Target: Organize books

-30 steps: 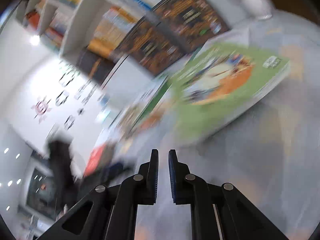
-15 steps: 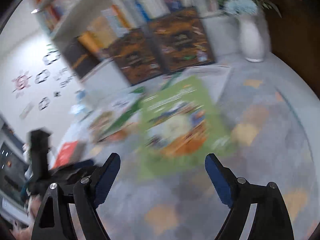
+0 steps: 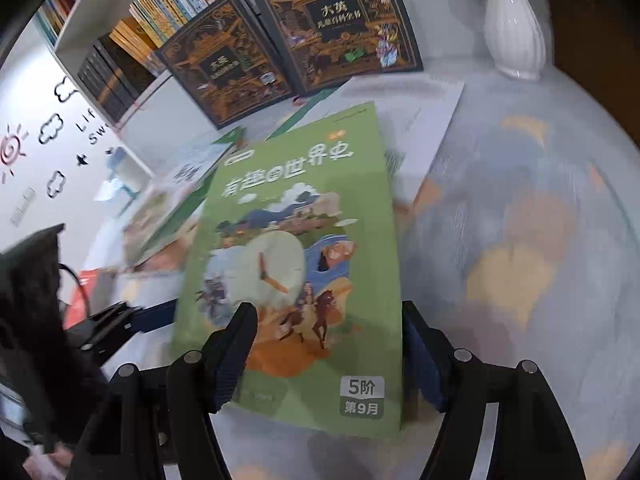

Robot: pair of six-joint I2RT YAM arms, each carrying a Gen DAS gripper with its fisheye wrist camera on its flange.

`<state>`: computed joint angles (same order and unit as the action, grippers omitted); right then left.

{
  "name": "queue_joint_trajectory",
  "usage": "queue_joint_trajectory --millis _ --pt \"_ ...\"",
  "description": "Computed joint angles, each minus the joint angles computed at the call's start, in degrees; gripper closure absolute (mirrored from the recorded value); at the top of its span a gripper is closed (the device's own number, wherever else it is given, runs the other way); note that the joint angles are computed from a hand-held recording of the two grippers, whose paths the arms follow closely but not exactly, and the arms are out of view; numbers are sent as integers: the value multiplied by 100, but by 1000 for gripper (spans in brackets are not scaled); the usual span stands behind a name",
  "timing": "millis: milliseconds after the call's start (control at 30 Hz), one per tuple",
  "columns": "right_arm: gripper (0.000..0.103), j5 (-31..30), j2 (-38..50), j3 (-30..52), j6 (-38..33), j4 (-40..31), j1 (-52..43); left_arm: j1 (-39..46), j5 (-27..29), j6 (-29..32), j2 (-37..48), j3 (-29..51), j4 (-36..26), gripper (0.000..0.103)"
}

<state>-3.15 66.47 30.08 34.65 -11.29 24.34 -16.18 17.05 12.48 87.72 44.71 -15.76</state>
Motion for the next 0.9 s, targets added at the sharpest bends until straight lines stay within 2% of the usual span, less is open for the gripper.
queue_joint_trajectory --millis 100,167,200,233,267,300,333,367,400,433,500,567,600,667,767,900 --pt "32 -634 -1211 -851 890 65 411 557 514 733 -814 -560 -723 25" --pt "32 -392 -1981 -1185 1455 -282 1540 970 712 1461 -1560 -979 -1522 25" --pt "32 -158 -2163 -1261 1626 -424 2164 1403 937 2216 -2074 -1235 -2175 25" --pt "32 74 -2340 -1304 1749 -560 2657 1642 1073 2597 -2300 -1342 -2491 25" --pt "32 262 -2485 -1354 1793 -642 3059 2082 1307 3238 -2415 -1387 -2965 25" --pt "32 316 -2641 -1399 1779 -759 3261 2506 1485 3753 -2486 -1405 -3304 27" --pt "33 176 -2805 -1484 1616 -791 3175 2709 1545 3925 -2418 -1361 -3430 34" --pt "34 -146 -2910 -1581 1484 -714 2873 2910 1656 3946 -2105 -1188 -3501 39" --pt "34 -724 -2937 -1705 1302 -498 2294 2969 1747 3843 -1844 -1044 -3470 46" --pt "34 -1230 -2744 -1730 1109 -260 1751 2990 1822 3640 -1515 -871 -3343 53" --pt "34 -1849 -2309 -1734 858 181 1038 2901 1778 3305 -1220 -689 -3038 65" --pt "37 -2251 -1824 -1593 569 419 602 2919 1881 3048 -926 -500 -2980 66" --pt "41 -2261 -1650 -1510 481 440 554 3000 2001 2976 -697 -356 -3042 66" --pt "58 -1951 -1249 -1380 515 657 636 3087 2071 3009 -575 -300 -2997 71" --pt "67 -1736 -1223 -1646 890 1264 719 3198 2159 2998 -587 -348 -2911 74" --pt "78 -987 -1381 -1782 1038 1354 1126 3469 2365 3083 -638 -473 -2846 74"
